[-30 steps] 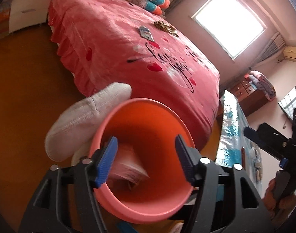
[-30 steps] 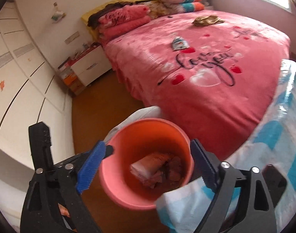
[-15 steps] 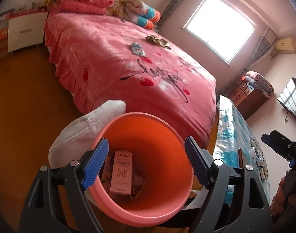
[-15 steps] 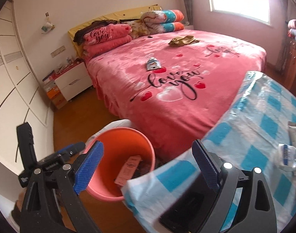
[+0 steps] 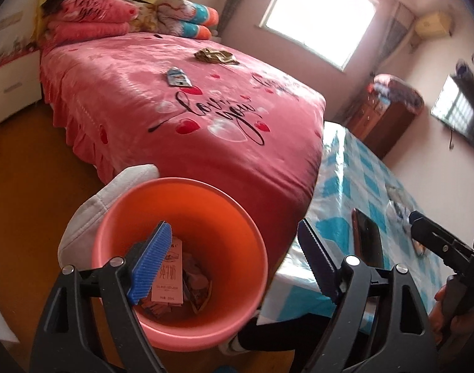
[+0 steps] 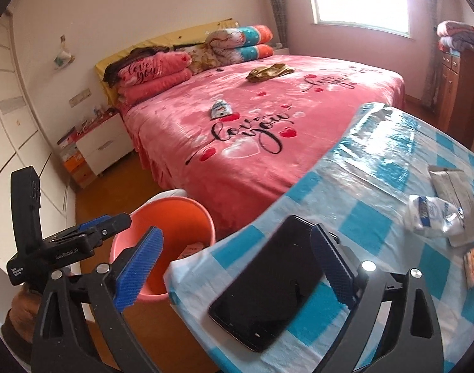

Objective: Collect trash
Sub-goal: 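Move both open tools back over the remaining trash on the table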

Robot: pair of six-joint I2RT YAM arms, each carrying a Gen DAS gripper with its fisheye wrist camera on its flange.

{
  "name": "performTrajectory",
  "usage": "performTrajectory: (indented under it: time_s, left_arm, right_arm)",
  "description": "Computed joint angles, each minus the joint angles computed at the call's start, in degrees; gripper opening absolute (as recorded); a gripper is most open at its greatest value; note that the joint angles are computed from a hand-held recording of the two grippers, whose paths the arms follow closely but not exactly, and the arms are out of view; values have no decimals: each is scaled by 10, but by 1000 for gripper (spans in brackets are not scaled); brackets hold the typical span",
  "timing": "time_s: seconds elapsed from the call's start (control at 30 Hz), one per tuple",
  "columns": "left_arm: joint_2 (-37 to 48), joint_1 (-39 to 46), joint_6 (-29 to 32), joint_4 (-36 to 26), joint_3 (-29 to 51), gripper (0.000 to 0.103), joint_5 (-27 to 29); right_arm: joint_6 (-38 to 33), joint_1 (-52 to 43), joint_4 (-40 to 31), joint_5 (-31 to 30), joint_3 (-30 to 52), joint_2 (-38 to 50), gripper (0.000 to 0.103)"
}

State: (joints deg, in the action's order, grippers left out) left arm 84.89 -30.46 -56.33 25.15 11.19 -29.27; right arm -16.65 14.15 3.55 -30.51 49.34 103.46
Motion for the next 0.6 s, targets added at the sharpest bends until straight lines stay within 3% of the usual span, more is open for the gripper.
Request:
performTrajectory:
  time_s: [0.3, 0.6]
  left_arm:
    - [-1, -60, -28, -75, 74, 84, -31]
    - [38, -94, -29, -139, 165, 84, -23]
  right_arm:
    - [-13, -79, 2, -49, -9, -1, 95]
    - [-34, -158, 10, -97, -13, 4, 95]
